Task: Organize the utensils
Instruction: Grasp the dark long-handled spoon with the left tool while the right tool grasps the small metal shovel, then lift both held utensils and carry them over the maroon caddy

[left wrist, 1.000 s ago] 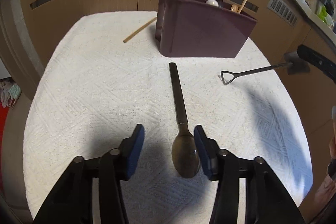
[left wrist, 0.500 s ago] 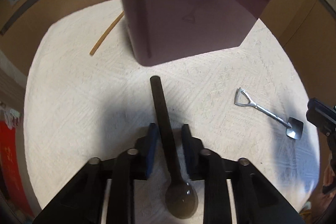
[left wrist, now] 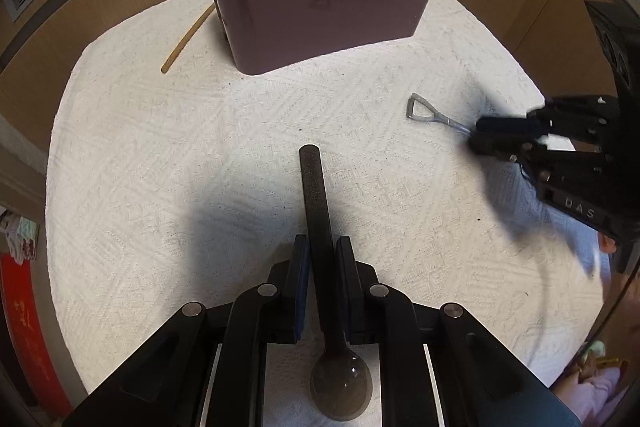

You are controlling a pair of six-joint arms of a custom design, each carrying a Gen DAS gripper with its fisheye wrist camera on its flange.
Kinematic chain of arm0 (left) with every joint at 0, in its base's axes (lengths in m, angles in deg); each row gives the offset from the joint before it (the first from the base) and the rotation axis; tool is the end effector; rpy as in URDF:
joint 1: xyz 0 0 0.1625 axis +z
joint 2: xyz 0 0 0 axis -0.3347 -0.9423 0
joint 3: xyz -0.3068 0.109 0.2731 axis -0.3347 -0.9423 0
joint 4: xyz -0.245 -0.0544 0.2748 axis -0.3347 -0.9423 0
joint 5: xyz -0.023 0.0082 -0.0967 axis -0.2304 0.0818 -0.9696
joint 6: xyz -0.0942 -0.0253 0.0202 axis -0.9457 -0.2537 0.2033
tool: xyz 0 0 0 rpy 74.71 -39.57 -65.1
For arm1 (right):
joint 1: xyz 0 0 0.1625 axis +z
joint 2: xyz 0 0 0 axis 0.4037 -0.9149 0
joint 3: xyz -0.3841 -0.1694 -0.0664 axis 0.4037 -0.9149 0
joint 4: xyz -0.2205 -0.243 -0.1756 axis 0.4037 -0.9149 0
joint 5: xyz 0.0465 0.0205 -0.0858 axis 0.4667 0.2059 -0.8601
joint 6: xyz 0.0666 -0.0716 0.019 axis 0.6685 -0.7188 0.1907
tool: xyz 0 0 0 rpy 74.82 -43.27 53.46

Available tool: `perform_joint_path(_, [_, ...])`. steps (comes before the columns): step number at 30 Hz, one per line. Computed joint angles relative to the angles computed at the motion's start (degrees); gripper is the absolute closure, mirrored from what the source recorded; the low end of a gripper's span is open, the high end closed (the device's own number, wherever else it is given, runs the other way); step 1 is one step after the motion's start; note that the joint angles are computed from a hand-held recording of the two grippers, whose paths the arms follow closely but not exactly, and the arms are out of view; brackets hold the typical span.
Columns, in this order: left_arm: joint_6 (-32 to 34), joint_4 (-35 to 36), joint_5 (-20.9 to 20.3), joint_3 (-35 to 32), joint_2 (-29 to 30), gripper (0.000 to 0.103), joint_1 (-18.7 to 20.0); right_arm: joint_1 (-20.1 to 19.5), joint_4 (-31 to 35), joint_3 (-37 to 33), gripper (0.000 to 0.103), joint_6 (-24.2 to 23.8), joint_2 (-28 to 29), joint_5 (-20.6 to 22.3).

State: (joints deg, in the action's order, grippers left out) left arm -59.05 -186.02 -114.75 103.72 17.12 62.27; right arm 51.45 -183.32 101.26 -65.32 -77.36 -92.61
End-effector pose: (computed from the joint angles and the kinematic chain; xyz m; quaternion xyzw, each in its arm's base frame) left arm -0.3158 -0.5437 -0.0977 0.3264 0.9014 -0.0522 0.2798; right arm -0.0369 -0.5012 0.2674 0.2108 -0.9001 0.1668 0.3428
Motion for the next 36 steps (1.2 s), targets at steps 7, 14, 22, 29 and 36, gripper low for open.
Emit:
perform_joint_path(7, [-0.4, 0.2, -0.7, -0.3, -0.2, 0.088, 0.5, -1.0, 12.6, 0.5, 0.097, 8.2, -5.5, 5.0])
perform_joint_path(14, [-0.3, -0.3, -1.1, -0.1, -0.6, 0.088, 0.8, 0.0, 4.1, 2.7, 0.097, 3.8, -4.4, 6.8])
perform_joint_path(22, [0.0, -1.0, -1.2, 0.4, -0.8, 0.088, 0.8, 1.8, 1.1, -1.0, 0.087, -1.3, 2.0, 5.0])
perform_joint_path(29, [0.1, -1.2, -2.5, 1.0, -1.5, 0.087, 1.2, 3.1, -2.7, -3.5, 0.07, -3.1, 6.7, 1.8])
perform_joint_path(36, [-2.2, 5.2, -2.8, -2.3, -1.0, 0.085, 1.1, 3.0, -3.5, 0.0, 0.082, -1.2, 2.0, 4.6])
